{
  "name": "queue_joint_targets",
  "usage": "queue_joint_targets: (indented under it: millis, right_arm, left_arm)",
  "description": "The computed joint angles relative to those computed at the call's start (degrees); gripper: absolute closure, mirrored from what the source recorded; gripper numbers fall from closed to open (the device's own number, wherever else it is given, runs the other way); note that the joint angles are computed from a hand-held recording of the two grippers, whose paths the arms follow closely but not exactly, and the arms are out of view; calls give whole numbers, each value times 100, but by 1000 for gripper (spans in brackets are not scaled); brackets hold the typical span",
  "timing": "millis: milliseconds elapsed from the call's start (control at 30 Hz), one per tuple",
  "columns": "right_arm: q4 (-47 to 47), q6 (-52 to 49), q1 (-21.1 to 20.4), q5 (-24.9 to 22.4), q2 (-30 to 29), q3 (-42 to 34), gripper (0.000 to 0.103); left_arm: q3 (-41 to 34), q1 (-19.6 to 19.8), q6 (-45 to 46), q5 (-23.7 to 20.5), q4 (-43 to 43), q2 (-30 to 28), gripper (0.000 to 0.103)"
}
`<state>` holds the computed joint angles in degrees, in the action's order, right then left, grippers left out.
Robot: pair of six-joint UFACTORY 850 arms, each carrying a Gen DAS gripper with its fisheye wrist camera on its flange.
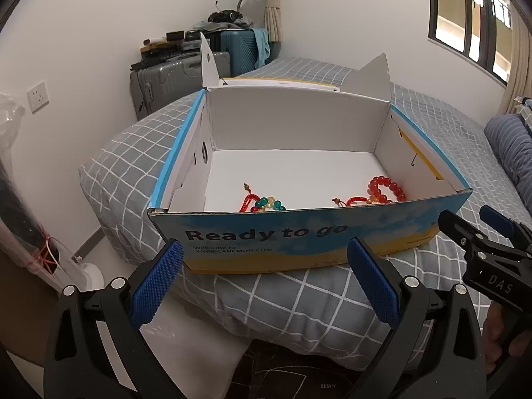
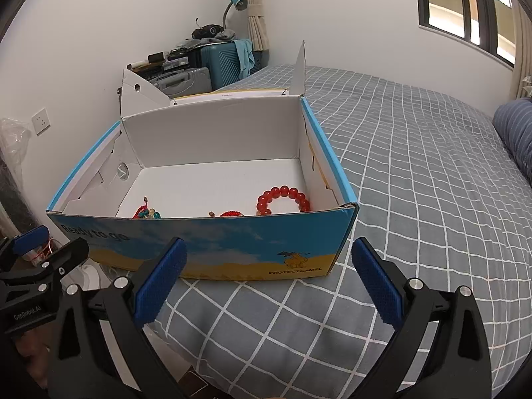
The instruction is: Organize jewelry
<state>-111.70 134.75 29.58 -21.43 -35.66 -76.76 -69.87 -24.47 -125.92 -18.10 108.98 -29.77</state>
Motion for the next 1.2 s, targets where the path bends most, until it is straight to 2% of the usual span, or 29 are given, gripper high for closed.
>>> queue_joint_targets:
  millis: [467,1200]
  right_arm:
    - [25,-58,-6,45,-12,-3,8]
    - [251,-238,19,65,-102,-115,8]
  left_arm:
    - [-94,-17,405,-26,-451,-88,6]
    - [-139,-55,414,-104,-453,-103,6]
